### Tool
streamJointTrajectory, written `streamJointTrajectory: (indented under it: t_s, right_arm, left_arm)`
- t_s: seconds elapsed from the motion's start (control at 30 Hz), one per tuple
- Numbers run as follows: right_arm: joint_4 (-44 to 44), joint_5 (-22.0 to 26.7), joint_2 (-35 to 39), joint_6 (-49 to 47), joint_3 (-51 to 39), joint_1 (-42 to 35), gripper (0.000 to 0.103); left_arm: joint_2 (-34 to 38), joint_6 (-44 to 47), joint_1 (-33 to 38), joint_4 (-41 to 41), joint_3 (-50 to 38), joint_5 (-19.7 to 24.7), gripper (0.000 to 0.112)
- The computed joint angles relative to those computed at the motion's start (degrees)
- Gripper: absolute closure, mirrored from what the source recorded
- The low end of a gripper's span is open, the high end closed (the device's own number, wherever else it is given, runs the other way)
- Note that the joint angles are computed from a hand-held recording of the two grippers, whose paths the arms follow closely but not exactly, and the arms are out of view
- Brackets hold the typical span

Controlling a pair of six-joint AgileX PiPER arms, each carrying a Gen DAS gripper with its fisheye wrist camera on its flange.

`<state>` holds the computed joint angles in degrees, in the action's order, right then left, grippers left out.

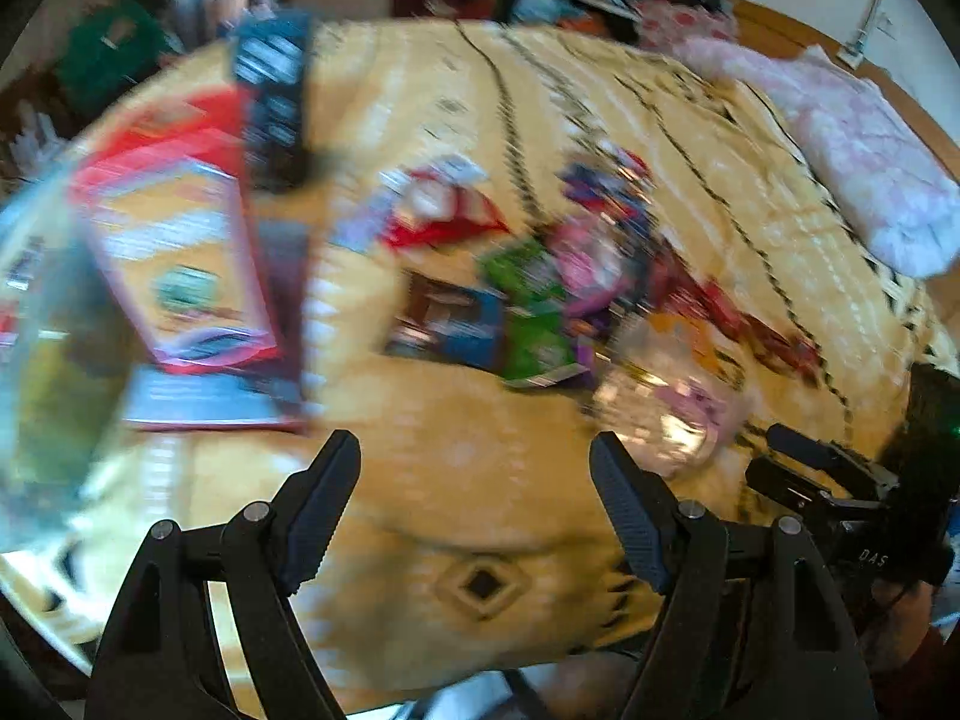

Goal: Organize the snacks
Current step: 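Move both open tools back toward the snack pile, then grasp the white puff bag with the left tool while the right tool grasps the cheese biscuit pack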

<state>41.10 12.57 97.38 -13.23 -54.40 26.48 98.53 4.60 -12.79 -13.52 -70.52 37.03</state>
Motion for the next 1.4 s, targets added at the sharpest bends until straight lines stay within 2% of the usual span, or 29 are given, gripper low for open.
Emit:
streamJointTrajectory:
  t_s: [0.1, 0.17, 0.27, 0.33, 0.5, 0.57, 0.67, 0.8, 0.83, 0.87, 0.93, 0.97, 1.03, 1.07, 1.17, 1.23, 1.33, 1.4]
  right_arm:
    - [6.9, 0.0, -2.2, -4.6, 5.0, -3.1, 0.024]
    - [8.5, -1.2, -2.2, -4.4, 7.1, -3.2, 0.024]
    - [9.0, -0.8, -2.2, -3.9, 8.7, -4.0, 0.024]
    - [13.7, -0.3, -2.0, -8.6, 9.6, -4.5, 0.024]
    - [20.2, 0.4, -1.4, -16.1, 9.6, -5.2, 0.024]
    - [25.4, 0.8, -1.0, -21.5, 10.1, -5.8, 0.024]
    - [31.8, 1.7, -0.8, -28.4, 10.8, -6.8, 0.024]
    - [35.6, 2.4, -0.5, -32.5, 11.3, -7.4, 0.024]
    - [35.9, 2.5, -0.3, -32.9, 11.2, -7.5, 0.024]
    - [36.1, 2.6, -0.1, -33.2, 11.0, -7.6, 0.023]
    - [36.1, 2.6, 0.0, -33.2, 10.9, -7.6, 0.023]
    - [35.5, 2.4, 0.0, -32.6, 10.9, -7.4, 0.023]
    - [33.5, 1.8, -0.3, -30.6, 10.8, -7.0, 0.023]
    - [31.5, 1.5, -0.2, -28.7, 10.6, -6.7, 0.022]
    - [23.8, 0.8, 0.4, -21.1, 9.3, -5.7, 0.022]
    - [20.2, 0.3, 0.9, -17.3, 8.4, -5.1, 0.021]
    - [16.4, -0.5, 0.7, -13.1, 8.3, -4.4, 0.021]
    - [14.7, -1.1, 0.5, -11.5, 8.6, -3.9, 0.021]
  left_arm:
    - [6.9, 4.1, -1.6, -7.4, -5.9, 4.7, 0.032]
    - [11.3, 3.2, -2.6, -11.4, -10.2, 7.3, 0.032]
    - [14.8, 0.0, -3.8, -14.0, -14.2, 8.1, 0.032]
    - [16.7, -1.0, -4.1, -16.2, -17.3, 9.4, 0.032]
    - [23.3, -8.2, -6.1, -13.5, -27.1, 15.4, 0.032]
    - [24.9, -11.0, -7.5, -10.8, -29.0, 16.1, 0.031]
    - [24.9, -13.7, -9.2, -7.2, -28.7, 15.0, 0.023]
    - [24.4, -14.0, -9.6, -5.1, -28.0, 15.0, 0.024]
    - [23.7, -13.2, -9.7, -5.1, -26.8, 14.0, 0.032]
    - [22.7, -12.0, -9.9, -5.1, -25.2, 12.6, 0.036]
    - [20.3, -9.7, -10.6, -4.3, -22.2, 9.7, 0.059]
    - [18.6, -8.3, -11.1, -3.6, -20.5, 8.4, 0.064]
    - [15.9, -6.4, -11.5, -2.5, -18.3, 6.5, 0.084]
    - [14.4, -5.6, -11.7, -1.5, -16.9, 5.7, 0.086]
    - [12.7, -2.2, -10.8, -2.5, -14.6, 5.3, 0.086]
    - [12.2, 2.9, -8.3, -7.9, -11.5, 4.6, 0.077]
    - [9.2, 8.1, -5.2, -12.7, -5.0, 1.1, 0.064]
    - [6.3, 10.5, -2.8, -14.7, -1.3, -0.9, 0.064]
